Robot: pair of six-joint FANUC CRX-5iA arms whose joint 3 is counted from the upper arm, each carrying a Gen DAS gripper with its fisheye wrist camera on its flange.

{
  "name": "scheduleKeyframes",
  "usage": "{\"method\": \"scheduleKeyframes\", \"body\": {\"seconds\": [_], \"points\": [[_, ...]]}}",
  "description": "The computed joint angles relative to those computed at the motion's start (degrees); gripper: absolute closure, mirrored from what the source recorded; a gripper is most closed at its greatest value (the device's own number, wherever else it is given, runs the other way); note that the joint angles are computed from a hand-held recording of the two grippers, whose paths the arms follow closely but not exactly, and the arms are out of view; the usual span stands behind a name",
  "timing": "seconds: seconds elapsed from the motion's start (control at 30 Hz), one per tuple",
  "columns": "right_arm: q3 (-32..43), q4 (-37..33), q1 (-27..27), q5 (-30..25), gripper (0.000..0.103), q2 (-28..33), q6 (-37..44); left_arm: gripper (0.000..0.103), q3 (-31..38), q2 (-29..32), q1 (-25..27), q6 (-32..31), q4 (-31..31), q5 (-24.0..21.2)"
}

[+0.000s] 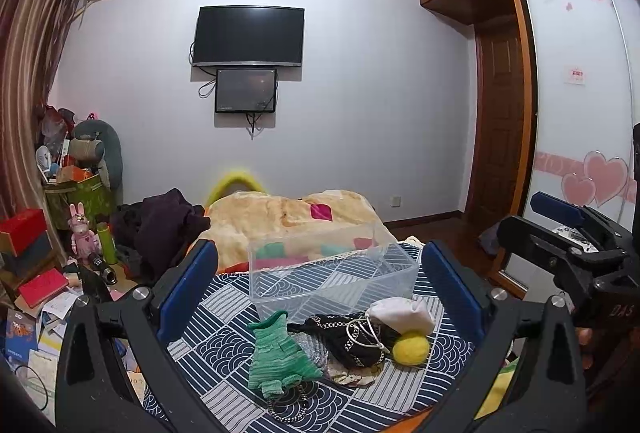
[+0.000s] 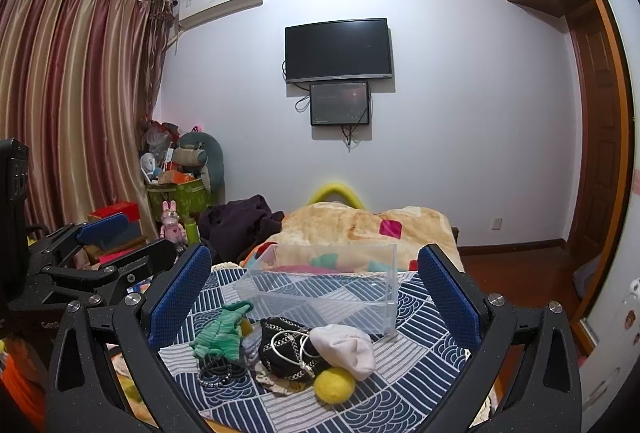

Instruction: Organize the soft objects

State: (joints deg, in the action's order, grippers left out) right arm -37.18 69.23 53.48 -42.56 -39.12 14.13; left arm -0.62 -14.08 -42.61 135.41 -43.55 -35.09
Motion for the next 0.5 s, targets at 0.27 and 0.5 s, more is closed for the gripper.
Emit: {"method": "scheduleKeyframes", "body": {"seconds": [0.27,0.5], "points": [[0.1,0.1,0.3,-0.3,0.0,0.0,0.0,0.0,0.0,-0.2,0.1,-0.1,0.0,-0.2],[0.3,0.7,1.2,-1.1,0.0,-0.2,-0.2,0.0,0.1,-0.3,-0.2,0.6,-0.8,-0.5]]}}
